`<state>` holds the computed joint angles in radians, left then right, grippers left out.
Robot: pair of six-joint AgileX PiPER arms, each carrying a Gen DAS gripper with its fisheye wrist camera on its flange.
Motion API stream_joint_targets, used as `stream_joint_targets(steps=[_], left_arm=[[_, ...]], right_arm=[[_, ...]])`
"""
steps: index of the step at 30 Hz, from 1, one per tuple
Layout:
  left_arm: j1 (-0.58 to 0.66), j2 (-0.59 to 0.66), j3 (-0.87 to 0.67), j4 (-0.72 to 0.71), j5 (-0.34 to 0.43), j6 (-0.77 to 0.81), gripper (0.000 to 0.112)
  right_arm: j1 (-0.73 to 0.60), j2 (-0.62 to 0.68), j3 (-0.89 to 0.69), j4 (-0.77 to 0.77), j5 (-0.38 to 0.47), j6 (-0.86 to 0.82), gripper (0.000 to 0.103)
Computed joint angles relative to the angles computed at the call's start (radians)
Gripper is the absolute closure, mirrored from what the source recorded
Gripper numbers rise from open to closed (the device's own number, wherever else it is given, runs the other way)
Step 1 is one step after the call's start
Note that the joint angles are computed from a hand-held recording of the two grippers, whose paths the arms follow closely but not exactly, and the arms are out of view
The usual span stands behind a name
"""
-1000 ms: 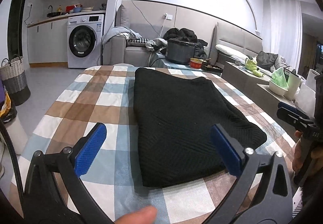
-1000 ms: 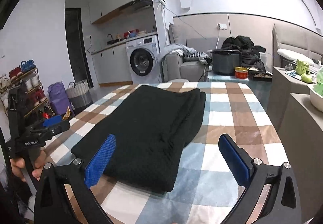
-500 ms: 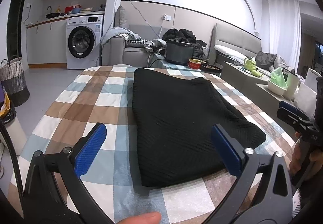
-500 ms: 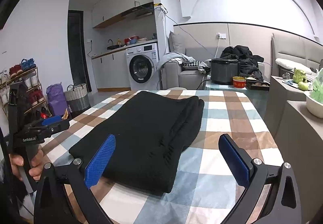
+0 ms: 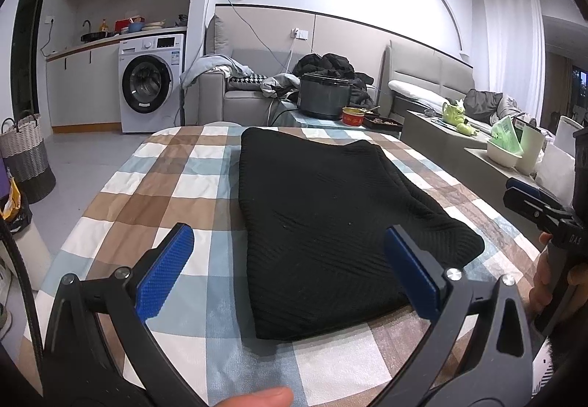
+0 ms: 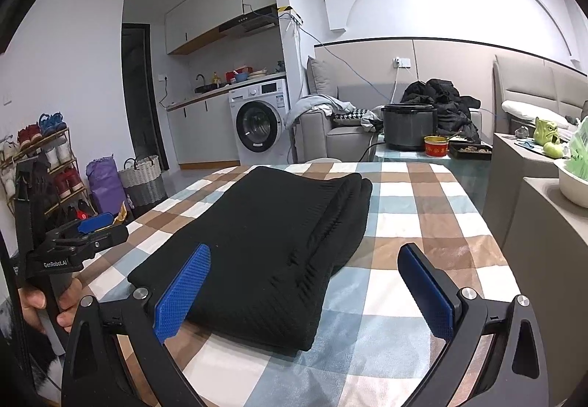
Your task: Fold small clothes
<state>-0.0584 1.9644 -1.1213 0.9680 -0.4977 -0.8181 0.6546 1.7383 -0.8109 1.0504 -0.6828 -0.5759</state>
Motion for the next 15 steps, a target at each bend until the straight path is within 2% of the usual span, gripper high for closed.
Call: stream_joint_targets(steps=[15], left_arm=[[-0.001, -0.001, -0.003, 0.019, 0.002, -0.021, 0.010]], right_arm=[[-0.007, 0.001, 0.000, -0.013, 0.010, 0.021, 0.000]])
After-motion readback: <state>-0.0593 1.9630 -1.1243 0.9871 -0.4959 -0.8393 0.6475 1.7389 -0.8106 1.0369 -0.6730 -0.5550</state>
